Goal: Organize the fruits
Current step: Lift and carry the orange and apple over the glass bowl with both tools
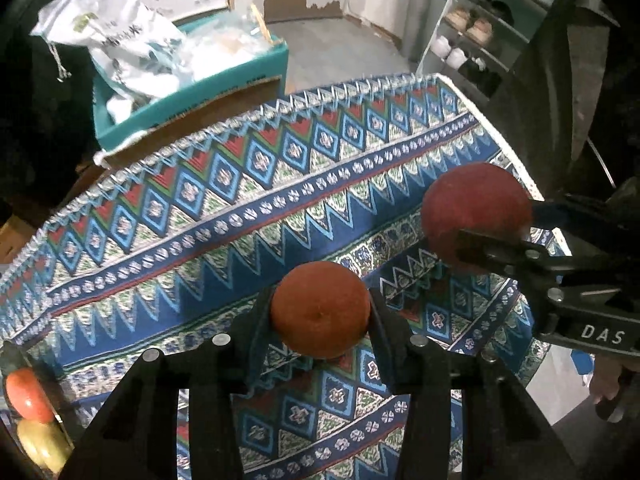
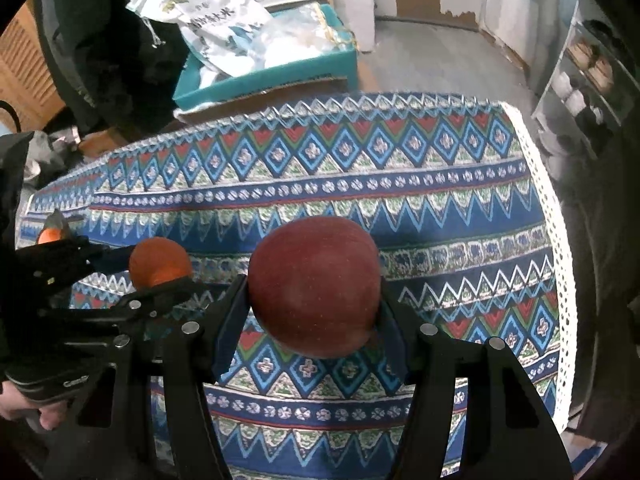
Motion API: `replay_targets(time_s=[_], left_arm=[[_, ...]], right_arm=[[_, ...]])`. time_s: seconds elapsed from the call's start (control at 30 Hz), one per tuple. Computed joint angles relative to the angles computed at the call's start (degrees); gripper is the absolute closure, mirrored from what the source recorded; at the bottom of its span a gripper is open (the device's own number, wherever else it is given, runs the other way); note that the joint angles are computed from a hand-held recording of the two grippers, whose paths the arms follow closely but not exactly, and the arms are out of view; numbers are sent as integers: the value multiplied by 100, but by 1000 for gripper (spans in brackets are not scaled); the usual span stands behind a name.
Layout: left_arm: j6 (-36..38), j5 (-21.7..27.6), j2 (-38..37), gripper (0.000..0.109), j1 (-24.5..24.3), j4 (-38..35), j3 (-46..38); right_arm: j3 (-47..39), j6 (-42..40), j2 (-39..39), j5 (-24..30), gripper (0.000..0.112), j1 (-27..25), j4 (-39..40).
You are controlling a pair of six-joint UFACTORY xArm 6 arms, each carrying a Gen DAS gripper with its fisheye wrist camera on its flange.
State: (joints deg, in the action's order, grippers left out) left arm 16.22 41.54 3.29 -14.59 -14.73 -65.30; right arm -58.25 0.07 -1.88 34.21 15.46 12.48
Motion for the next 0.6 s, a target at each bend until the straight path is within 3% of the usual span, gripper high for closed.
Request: replay_targets(time_s=[0.6], left_arm=[[117,215,-843,63,414,-387,117]], right_arm=[[-283,-83,-289,-69,52,411,67]])
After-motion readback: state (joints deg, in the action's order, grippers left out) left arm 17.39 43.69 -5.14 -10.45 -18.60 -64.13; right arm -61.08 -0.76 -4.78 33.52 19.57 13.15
